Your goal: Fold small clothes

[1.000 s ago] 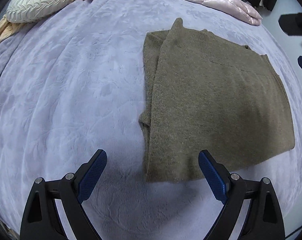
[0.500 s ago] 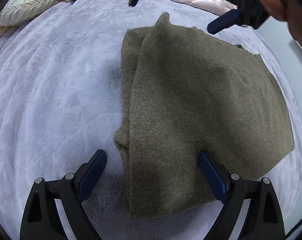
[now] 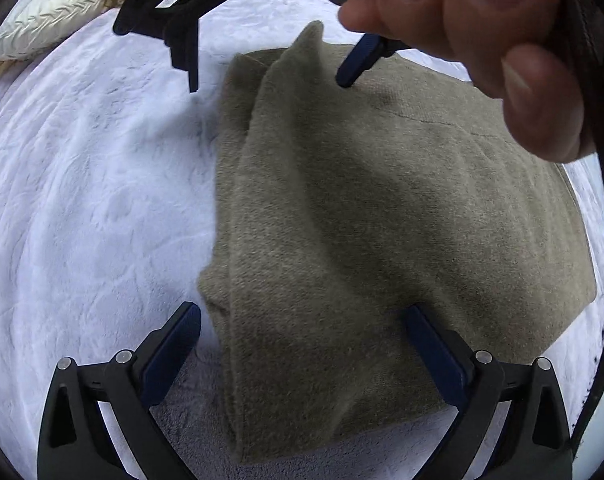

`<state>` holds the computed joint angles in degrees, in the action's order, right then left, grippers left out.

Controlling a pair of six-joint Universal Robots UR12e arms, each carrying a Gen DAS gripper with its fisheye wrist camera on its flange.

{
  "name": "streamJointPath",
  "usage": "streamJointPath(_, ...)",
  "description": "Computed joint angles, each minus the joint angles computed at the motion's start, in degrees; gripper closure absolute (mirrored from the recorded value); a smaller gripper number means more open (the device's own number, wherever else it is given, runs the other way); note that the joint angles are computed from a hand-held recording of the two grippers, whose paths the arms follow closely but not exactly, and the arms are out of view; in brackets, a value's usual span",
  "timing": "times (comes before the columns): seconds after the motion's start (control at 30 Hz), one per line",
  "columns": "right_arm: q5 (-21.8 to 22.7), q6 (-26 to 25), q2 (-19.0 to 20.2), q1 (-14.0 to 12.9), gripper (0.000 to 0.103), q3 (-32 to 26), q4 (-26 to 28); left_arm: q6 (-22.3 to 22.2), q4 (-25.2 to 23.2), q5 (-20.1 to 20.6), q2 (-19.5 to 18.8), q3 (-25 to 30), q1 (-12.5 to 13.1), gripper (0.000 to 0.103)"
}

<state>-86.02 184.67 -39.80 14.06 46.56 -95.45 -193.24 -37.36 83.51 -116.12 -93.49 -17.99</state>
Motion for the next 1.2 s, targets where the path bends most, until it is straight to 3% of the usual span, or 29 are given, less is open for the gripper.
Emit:
streamJointPath(0.07, 0.0, -1.1, 0.4, -0.1, 0.001, -0.6, 0.8, 0.9, -1.0, -0.6, -0.6, 1.2, -0.1, 0.002)
streamJointPath(0.2, -3.5, -2.4, 1.3, 0.5, 0.016, -1.6, 1.6, 1.1, -1.9, -3.1, -1.2, 2.2, 0.4, 0.012)
streamJointPath(0.27, -4.9, -2.3, 1.7, 0.8, 0.018, -2.2, 2.3, 1.2, -1.5, -3.9, -1.3, 2.2, 0.6, 0.015)
streamJointPath(0.4, -6.6, -1.4, 2.0, 1.2, 0.024, -2.5, 2.6, 0.9, 0.1, -7.9, -0.3, 0.3, 1.9, 0.034)
streamJointPath(0.47, -7.6, -1.7, 1.9, 1.4, 0.032, -2.3, 2.1, 0.0, 0.2, -10.2, -0.1, 0.0, 2.7, 0.045)
streamJointPath(0.53, -9.0, -2.6, 1.8, 1.7, 0.050, -2.1, 1.9, -0.2, -0.2, -12.3, -0.2, 0.2, 3.2, 0.065)
streamJointPath(0.57, -9.4, -2.7, 1.6, 1.8, 0.054, -1.8, 1.5, 0.0, -0.8, -12.7, -0.2, 0.5, 3.3, 0.067)
streamJointPath(0.63, -7.9, -2.0, 1.5, 1.5, 0.068, -2.2, 1.2, 0.6, -1.7, -11.5, 0.0, 1.1, 2.9, 0.070)
streamJointPath(0.73, -4.5, -1.4, -0.5, 0.5, 0.080, 0.7, -1.4, 1.2, -3.7, -8.6, 0.2, 2.3, 2.0, 0.070)
streamJointPath(0.97, 0.9, -3.9, -3.1, -0.9, 0.082, 2.9, -3.2, 2.8, -7.0, -1.4, 0.3, 5.5, -1.2, 0.072)
streamJointPath(1.2, 6.9, -10.2, -3.6, -3.6, 0.083, 1.7, -2.1, 4.4, -8.9, 0.6, 0.9, 7.4, -2.3, 0.073)
